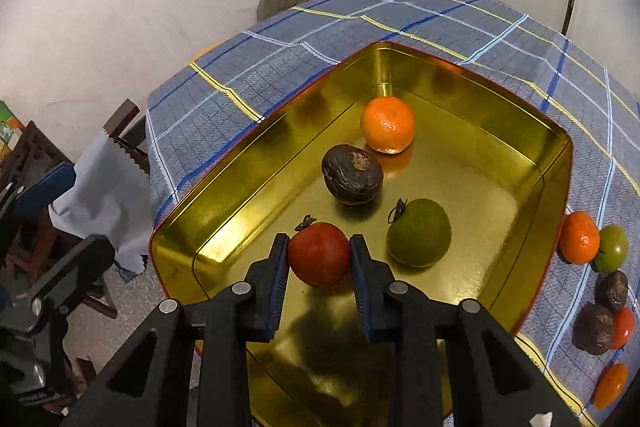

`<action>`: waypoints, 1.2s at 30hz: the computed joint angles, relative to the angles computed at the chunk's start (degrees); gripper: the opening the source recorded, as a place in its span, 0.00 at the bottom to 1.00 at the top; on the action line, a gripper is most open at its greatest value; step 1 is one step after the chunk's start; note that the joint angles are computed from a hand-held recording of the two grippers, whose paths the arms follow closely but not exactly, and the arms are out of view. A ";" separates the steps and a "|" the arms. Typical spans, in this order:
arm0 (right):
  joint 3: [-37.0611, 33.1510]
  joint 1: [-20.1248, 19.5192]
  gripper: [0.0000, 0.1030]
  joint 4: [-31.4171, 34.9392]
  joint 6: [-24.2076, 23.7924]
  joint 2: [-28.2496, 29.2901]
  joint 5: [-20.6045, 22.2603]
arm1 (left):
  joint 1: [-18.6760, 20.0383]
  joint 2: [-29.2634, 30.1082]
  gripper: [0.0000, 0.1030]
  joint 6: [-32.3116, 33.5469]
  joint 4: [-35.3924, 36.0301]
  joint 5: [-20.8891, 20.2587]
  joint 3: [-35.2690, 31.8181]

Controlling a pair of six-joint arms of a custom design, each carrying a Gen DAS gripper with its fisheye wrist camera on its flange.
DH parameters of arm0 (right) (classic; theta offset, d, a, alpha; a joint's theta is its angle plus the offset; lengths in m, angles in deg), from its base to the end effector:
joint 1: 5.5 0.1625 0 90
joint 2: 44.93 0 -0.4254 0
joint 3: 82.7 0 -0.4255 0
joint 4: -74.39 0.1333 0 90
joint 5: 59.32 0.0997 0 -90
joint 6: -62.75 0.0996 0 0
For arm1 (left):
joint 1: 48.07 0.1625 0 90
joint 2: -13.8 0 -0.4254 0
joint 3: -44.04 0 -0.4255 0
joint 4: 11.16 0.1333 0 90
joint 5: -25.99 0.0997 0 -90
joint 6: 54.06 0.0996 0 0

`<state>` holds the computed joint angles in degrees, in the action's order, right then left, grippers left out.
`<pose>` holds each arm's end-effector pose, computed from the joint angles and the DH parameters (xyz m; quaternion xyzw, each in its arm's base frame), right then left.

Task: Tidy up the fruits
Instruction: 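Carry the red tomato into the gold tray and open the right gripper, then move both grippers back toward the remaining fruits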

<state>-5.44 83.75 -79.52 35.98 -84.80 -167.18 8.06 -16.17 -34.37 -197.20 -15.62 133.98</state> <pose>0.0923 -0.7974 0.1365 0.1818 -0.9449 0.1841 0.2006 -0.2182 -0.6978 0.0119 0.2775 0.8315 -0.3283 0.3519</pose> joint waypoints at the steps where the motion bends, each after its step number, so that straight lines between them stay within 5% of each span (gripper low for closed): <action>1: -0.05 0.02 0.27 0.00 0.14 0.07 0.00 | 0.00 -0.09 0.75 -0.11 0.22 -0.08 0.03; 13: -1.31 0.28 0.29 -0.14 1.05 1.16 0.34 | 0.08 -0.11 0.76 -0.34 0.70 0.00 0.11; 19: -0.08 -0.40 0.31 -2.06 1.10 -0.02 4.22 | 0.13 0.02 0.76 -0.31 0.62 0.10 0.13; 22: 0.41 -0.77 0.40 -2.70 1.56 -0.70 6.96 | 0.20 0.12 0.76 -0.20 0.55 0.17 0.09; 36: 12.76 -2.05 0.58 -18.04 -2.23 -8.81 8.60 | -0.14 0.33 0.77 0.84 -0.19 0.38 0.17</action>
